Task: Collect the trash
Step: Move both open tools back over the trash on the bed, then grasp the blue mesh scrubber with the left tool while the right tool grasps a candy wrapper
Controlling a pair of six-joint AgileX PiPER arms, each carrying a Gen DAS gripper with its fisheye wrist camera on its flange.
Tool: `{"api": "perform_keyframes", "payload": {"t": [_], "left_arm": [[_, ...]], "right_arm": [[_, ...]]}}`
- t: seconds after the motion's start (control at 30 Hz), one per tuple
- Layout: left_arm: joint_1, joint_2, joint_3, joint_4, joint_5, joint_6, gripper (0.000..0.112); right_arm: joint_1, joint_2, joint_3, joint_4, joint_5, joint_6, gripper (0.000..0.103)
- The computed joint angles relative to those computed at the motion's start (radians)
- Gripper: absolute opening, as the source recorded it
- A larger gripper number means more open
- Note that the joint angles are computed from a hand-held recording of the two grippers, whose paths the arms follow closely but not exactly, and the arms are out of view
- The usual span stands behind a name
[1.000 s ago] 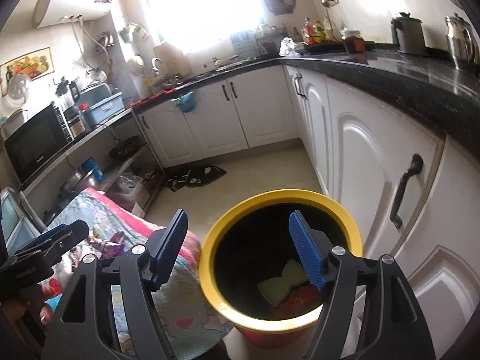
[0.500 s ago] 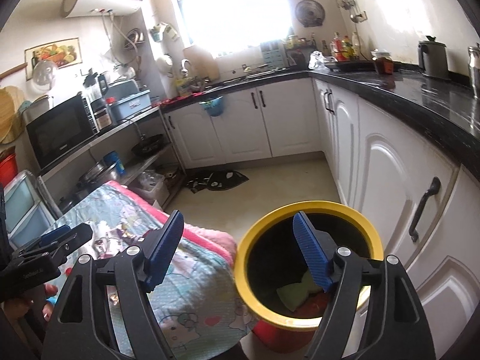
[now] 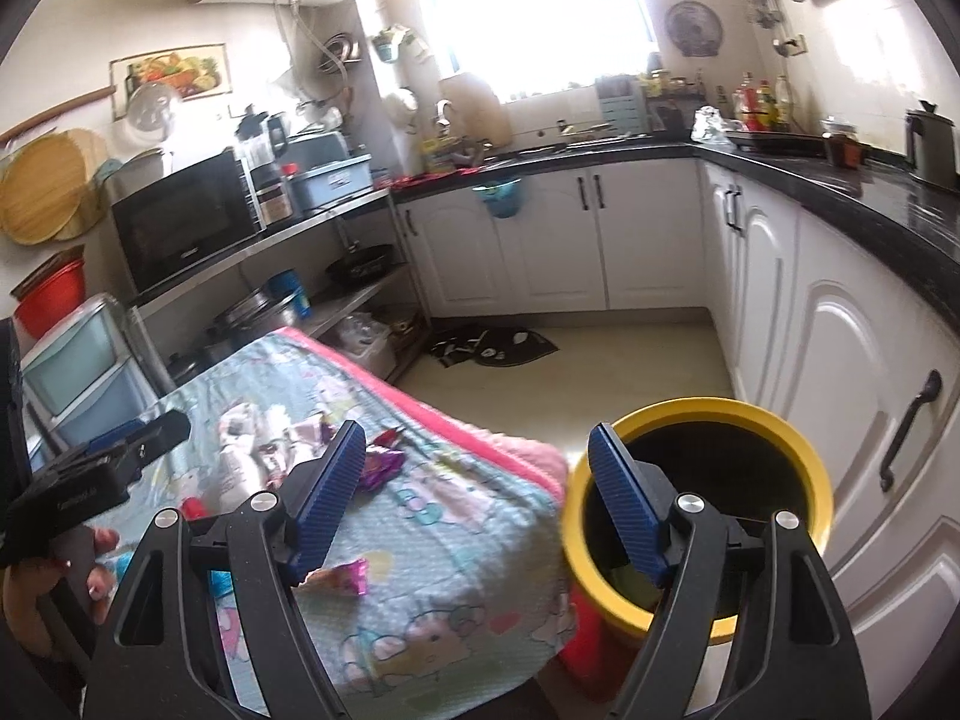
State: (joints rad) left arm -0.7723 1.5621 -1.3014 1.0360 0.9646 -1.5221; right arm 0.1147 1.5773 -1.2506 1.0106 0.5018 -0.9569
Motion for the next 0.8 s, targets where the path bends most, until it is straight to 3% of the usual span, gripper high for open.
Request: {"api": "perform_keyframes", "payload": {"t": [0.57, 0.7, 0.8], "left_arm": [[-0.002, -0.237, 0.236, 0.051, 0.13, -0.088, 0.092], [0.015, -0.303, 0.326, 0.035, 0.106, -0.114, 0.092], [0.057, -0.36, 0.408, -0.006, 0.041, -0.12, 0.092]], "right_arm": [[0.154, 0.038, 0.014, -0.101, 0.056, 0.051, 0.074], [0.184, 0.072, 0.004, -0.143, 0.057, 0.077, 0.074], [0.201, 0.099, -0.007, -0.167, 0.053, 0.091, 0.074]]}}
